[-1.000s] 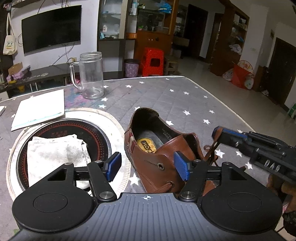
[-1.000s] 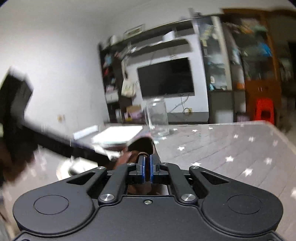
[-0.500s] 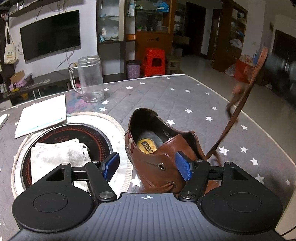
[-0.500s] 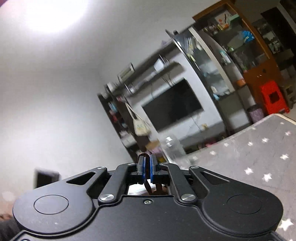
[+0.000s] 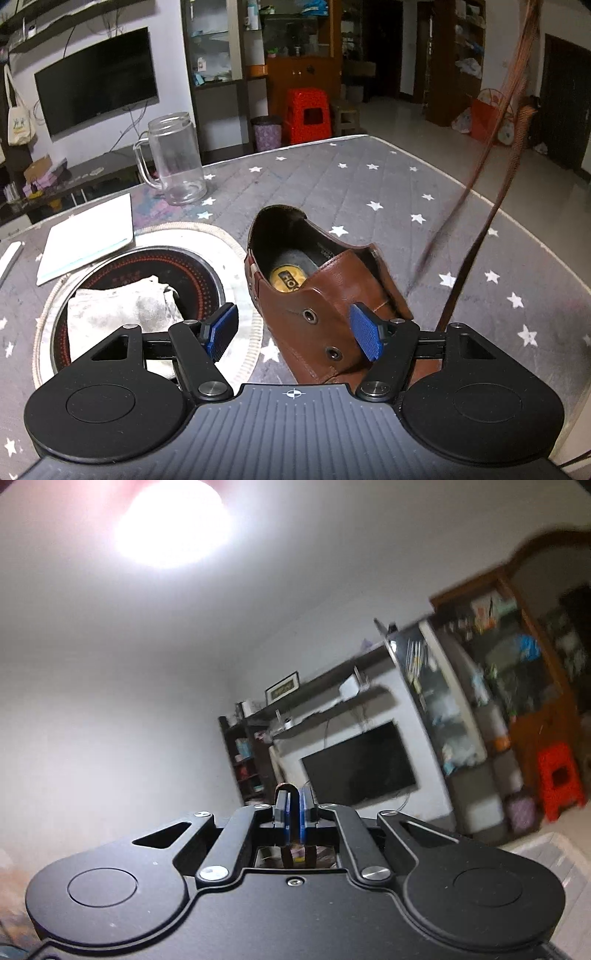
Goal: Lace up shoes with both hands
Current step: 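Lift the lace up and free of the shoe with the right gripper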
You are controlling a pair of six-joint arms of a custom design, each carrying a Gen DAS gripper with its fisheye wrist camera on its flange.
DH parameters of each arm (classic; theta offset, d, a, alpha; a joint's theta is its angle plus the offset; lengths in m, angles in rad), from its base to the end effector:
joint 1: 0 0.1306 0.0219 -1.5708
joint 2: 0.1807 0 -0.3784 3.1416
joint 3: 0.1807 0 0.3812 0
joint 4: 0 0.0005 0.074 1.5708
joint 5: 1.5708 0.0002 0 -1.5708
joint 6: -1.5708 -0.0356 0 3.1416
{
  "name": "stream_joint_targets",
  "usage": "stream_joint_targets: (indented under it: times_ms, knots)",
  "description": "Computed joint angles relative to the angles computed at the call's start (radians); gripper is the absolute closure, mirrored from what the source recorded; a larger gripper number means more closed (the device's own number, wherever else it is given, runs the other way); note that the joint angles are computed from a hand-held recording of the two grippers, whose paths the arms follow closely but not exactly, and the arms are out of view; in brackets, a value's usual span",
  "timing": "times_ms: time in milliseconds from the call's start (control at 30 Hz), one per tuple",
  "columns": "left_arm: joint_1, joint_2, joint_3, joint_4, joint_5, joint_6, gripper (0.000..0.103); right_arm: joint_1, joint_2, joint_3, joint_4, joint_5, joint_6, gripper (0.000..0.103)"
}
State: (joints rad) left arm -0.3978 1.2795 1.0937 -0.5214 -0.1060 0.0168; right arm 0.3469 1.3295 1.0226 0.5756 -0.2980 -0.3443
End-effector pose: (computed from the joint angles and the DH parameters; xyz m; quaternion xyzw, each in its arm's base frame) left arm 0.4049 -0.1666 0.3650 0.1500 0.8947 -0.0389 0.4189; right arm 0.4354 0.1680 0.4216 -0.1189 0.5992 0.3511 0.7096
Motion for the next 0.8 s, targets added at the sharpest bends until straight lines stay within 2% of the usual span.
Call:
stream_joint_targets:
  times_ms: [100, 167, 267, 367, 433, 467, 500, 633, 800]
  knots:
    - [-0.006, -0.008, -0.005, -0.001, -0.004, 0.001, 0.035, 0.005, -0.017, 0.013, 0.014, 0.02, 0.066, 0.098]
    - [-0.009, -0.012, -0.007, 0.0, -0.009, 0.002, 0.035, 0.01, -0.022, 0.028, -0.009, 0.023, 0.106, 0.098]
    - [-0.017, -0.029, -0.018, 0.009, -0.036, 0.002, 0.032, 0.031, -0.019, 0.071, -0.126, 0.074, 0.229, 0.097]
    - [-0.022, -0.045, -0.03, 0.015, -0.07, -0.004, 0.031, 0.054, 0.012, 0.109, -0.306, 0.138, 0.347, 0.097]
    - [-0.025, -0.054, -0.035, 0.016, -0.088, -0.007, 0.03, 0.062, 0.043, 0.128, -0.405, 0.172, 0.372, 0.092]
    - [-0.026, -0.058, -0.038, 0.017, -0.098, -0.01, 0.03, 0.066, 0.055, 0.137, -0.432, 0.18, 0.375, 0.082]
    - [-0.028, -0.064, -0.043, 0.02, -0.112, -0.014, 0.03, 0.068, 0.08, 0.149, -0.49, 0.197, 0.391, 0.078]
    - [-0.028, -0.076, -0.058, 0.028, -0.144, -0.012, 0.029, 0.083, 0.152, 0.183, -0.645, 0.251, 0.474, 0.076]
    - [-0.011, -0.091, -0.084, 0.037, -0.162, 0.009, 0.026, 0.109, 0.203, 0.192, -0.713, 0.288, 0.508, 0.063]
